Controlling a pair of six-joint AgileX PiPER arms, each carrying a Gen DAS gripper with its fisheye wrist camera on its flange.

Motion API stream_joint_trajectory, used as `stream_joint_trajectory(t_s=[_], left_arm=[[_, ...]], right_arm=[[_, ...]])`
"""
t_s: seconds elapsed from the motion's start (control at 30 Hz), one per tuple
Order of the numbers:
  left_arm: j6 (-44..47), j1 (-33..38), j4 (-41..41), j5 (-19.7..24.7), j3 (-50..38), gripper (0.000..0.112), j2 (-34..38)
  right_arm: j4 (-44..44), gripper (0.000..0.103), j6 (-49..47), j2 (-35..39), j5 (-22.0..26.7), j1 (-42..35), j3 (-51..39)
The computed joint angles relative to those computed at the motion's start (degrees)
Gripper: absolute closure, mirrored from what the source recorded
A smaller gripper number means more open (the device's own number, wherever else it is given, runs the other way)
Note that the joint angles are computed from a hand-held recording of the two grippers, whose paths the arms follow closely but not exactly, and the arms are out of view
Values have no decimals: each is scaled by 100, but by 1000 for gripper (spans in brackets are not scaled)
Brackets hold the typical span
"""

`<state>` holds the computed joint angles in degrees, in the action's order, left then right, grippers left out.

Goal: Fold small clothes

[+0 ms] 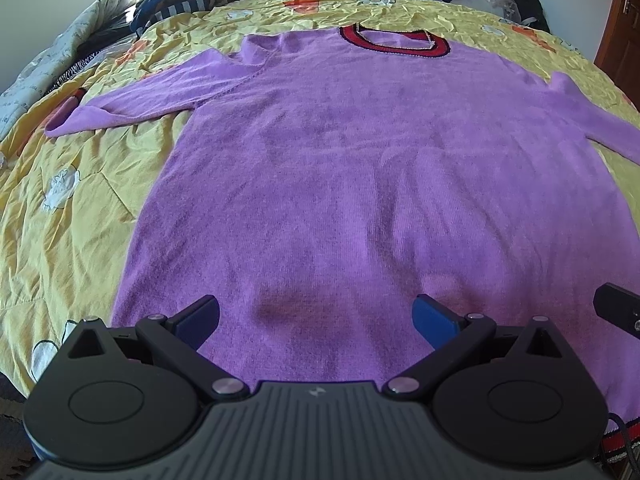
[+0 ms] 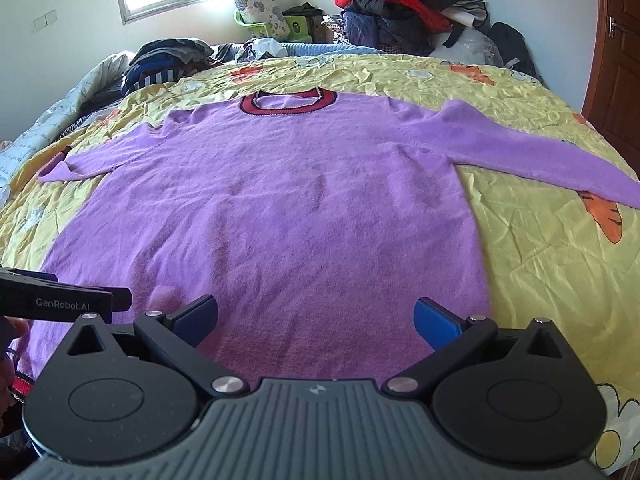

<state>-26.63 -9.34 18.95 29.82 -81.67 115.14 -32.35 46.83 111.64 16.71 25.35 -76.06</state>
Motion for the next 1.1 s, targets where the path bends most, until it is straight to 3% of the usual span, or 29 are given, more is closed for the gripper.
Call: stream_joint_trajectory(t_s=[0.9, 1.1], left_arm=[[36, -17, -44, 75, -82, 9, 65], [74, -15, -81, 100, -102, 9, 66]], right_arm=[[484, 0, -392, 19, -73, -79, 20], [255, 0, -165, 22, -61, -66, 14]])
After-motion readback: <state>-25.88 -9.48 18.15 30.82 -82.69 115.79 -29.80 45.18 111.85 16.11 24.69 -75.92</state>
